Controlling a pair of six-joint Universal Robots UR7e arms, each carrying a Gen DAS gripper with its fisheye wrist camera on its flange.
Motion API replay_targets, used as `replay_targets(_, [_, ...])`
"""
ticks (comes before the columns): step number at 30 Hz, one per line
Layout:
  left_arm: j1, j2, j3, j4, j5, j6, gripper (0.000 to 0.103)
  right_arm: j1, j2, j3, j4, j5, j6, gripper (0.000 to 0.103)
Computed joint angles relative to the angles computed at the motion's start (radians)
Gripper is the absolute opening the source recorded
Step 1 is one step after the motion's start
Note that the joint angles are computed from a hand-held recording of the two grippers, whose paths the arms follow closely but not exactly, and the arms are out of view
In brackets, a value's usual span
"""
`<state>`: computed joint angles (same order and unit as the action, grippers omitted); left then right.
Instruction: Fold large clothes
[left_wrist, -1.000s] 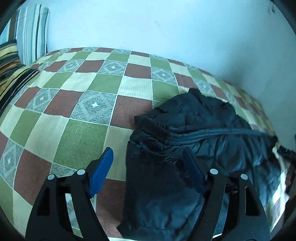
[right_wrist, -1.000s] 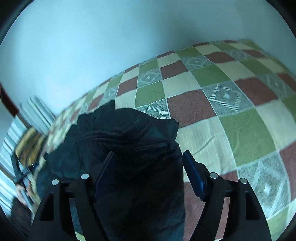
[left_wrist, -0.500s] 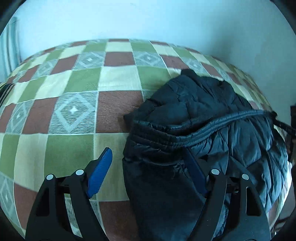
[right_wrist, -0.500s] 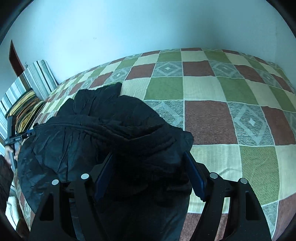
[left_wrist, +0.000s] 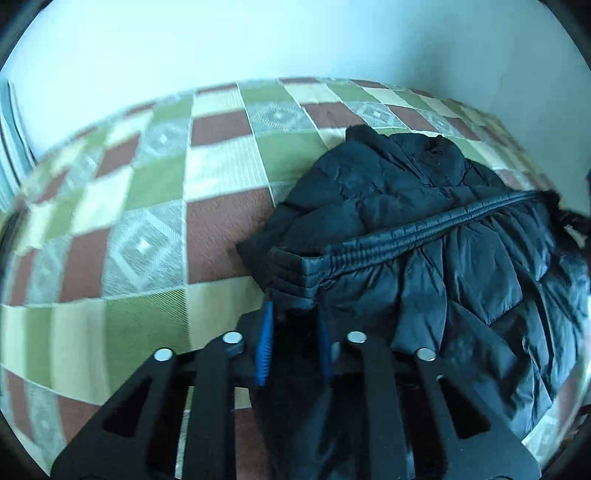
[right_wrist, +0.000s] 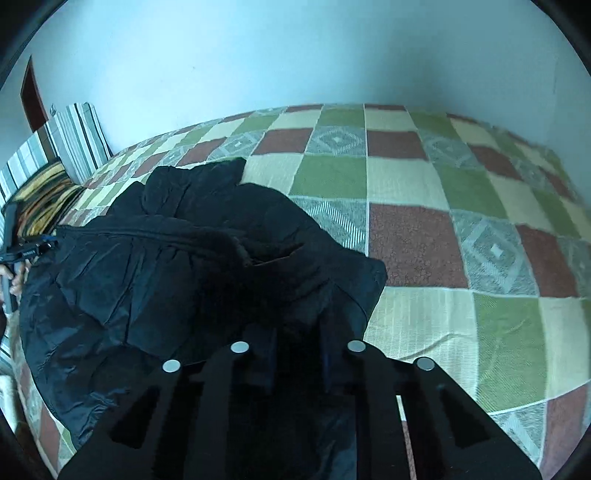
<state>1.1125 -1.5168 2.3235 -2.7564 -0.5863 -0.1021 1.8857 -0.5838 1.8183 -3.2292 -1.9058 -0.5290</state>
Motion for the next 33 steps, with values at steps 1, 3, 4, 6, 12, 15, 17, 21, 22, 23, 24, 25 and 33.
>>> replay_targets(1, [-0.023, 0.004, 0.006, 0.005, 0.041, -0.011, 0.015, 0.011, -0.002, 0.009, -0.032, -0.011, -0.011, 0.016])
replay_targets(3, [-0.078, 0.013, 0.019, -0.001, 0.132, -0.025, 0.014, 0.028, -0.007, 0.018, -0.079, -0.019, -0.024, 0.015])
replay_targets(4, [-0.102, 0.019, 0.021, -0.024, 0.171, -0.018, 0.014, 0.035, -0.011, 0.022, -0.102, -0.019, -0.029, 0.014])
replay_targets(6, [-0.131, 0.042, 0.01, -0.088, 0.223, 0.014, 0.014, 0.047, -0.016, 0.021, -0.14, -0.016, -0.037, 0.014])
replay_targets(12, [-0.132, 0.208, -0.13, -0.424, 0.327, 0.294, 0.013, 0.069, 0.023, -0.107, -0.162, -0.014, -0.026, 0.013])
replay_targets(15, [-0.08, 0.325, -0.249, -0.584, 0.345, 0.453, 0.013, 0.06, 0.077, -0.209, -0.118, -0.042, -0.02, 0.013])
replay_targets(17, [-0.039, 0.371, -0.308, -0.583, 0.342, 0.46, 0.013, 0.046, 0.112, -0.269, -0.08, -0.062, -0.016, 0.013])
replay_targets(21, [0.037, 0.431, -0.375, -0.493, 0.328, 0.387, 0.013, 0.019, 0.175, -0.36, -0.001, -0.106, -0.001, 0.013])
replay_targets(22, [0.057, 0.447, -0.389, -0.467, 0.325, 0.366, 0.014, 0.012, 0.193, -0.384, 0.022, -0.123, 0.001, 0.013])
replay_targets(23, [0.069, 0.455, -0.391, -0.466, 0.321, 0.362, 0.014, 0.006, 0.207, -0.399, 0.038, -0.136, 0.002, 0.013])
replay_targets(24, [0.083, 0.47, -0.398, -0.472, 0.319, 0.366, 0.014, 0.002, 0.218, -0.41, 0.051, -0.147, 0.004, 0.013])
replay_targets(25, [0.095, 0.485, -0.404, -0.484, 0.319, 0.375, 0.014, -0.004, 0.231, -0.425, 0.072, -0.158, 0.009, 0.013])
replay_targets(33, [0.154, 0.564, -0.441, -0.542, 0.3, 0.419, 0.015, -0.039, 0.29, -0.474, 0.114, -0.189, 0.03, 0.017])
